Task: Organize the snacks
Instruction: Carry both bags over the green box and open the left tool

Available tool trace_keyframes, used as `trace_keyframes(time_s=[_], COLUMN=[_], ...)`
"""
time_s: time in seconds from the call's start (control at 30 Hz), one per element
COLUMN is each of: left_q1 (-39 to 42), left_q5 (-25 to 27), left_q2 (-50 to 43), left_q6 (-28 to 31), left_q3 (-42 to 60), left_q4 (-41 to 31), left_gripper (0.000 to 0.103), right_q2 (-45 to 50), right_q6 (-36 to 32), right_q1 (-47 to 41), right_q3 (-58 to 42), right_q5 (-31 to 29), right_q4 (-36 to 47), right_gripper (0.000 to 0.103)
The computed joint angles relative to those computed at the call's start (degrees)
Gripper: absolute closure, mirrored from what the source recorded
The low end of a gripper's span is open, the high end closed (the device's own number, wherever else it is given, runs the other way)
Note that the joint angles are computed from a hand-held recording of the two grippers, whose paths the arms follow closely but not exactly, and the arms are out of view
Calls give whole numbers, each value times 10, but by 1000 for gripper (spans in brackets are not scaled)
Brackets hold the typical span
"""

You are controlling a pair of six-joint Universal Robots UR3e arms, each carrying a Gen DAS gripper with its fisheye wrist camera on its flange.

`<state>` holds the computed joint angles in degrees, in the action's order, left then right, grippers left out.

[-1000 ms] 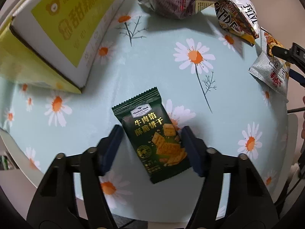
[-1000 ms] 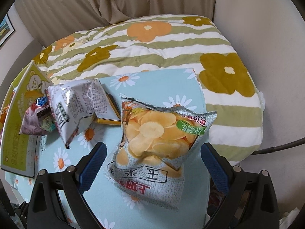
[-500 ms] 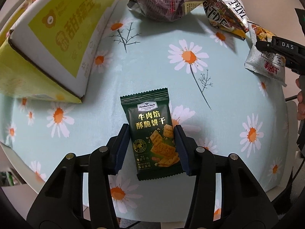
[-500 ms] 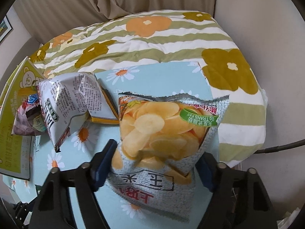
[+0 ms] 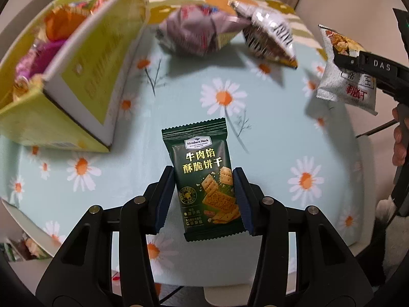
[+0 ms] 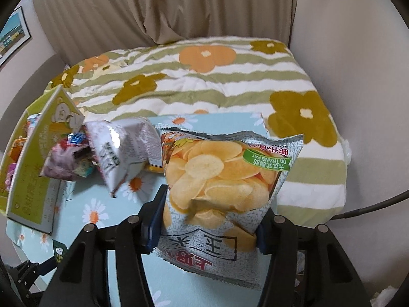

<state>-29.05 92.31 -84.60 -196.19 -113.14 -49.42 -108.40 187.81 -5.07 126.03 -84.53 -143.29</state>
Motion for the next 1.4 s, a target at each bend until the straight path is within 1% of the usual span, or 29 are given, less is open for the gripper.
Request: trace_keyframes(time_s=[0.1,0.2,0.23,0.37,0.5,0.57,0.63,0.7,0.73,0.8,0.83,0.93,1.0,1.1,1.23,1.33,1.37,1.4], left_q1=[1,21,21,65,177,251,318,409,436,516,533,606,634,654,658,660,658,655], left_q5=[5,1,2,-14,-80,-127,-169,-228,-245,-295,-305,-343,-354,-358,-352,-349,-344,-335], left_q2=[42,98,102,166,232,262,268,277,277,271,264,223,185,134,58,22,12,0], left_q6=[6,19,18,48,127,186,242,315,338,407,421,491,522,552,578,602,607,613], left_q3=[3,13,24,44,62,79,103,133,143,179,190,238,262,287,307,309,308,307], left_q4=[-19,-56,-64,-110,-167,-206,-236,-287,-303,-358,-368,-408,-409,-403,-377,-369,-362,-354], left_gripper=[61,61,61,61,61,61,61,61,61,61,61,61,61,61,60,60,59,52], right_q2=[-32,-61,-68,-65,-31,2,43,91,120,167,187,260,316,401,489,565,588,604], right_q6=[1,2,4,19,52,77,103,132,147,168,174,197,210,230,260,284,291,297], right_q1=[7,18,25,68,124,164,208,250,272,304,315,352,375,405,430,449,454,458], right_q3=[-15,-40,-53,-111,-180,-222,-269,-321,-353,-409,-434,-528,-602,-719,-841,-959,-1000,-1028], right_q5=[7,20,25,26,19,2,-19,-40,-48,-63,-68,-89,-104,-125,-144,-160,-164,-168], right_q4=[33,72,85,113,124,122,116,109,108,113,116,130,146,183,229,289,313,331], right_gripper=[51,51,51,51,51,51,51,51,51,51,51,51,51,51,51,51,51,51])
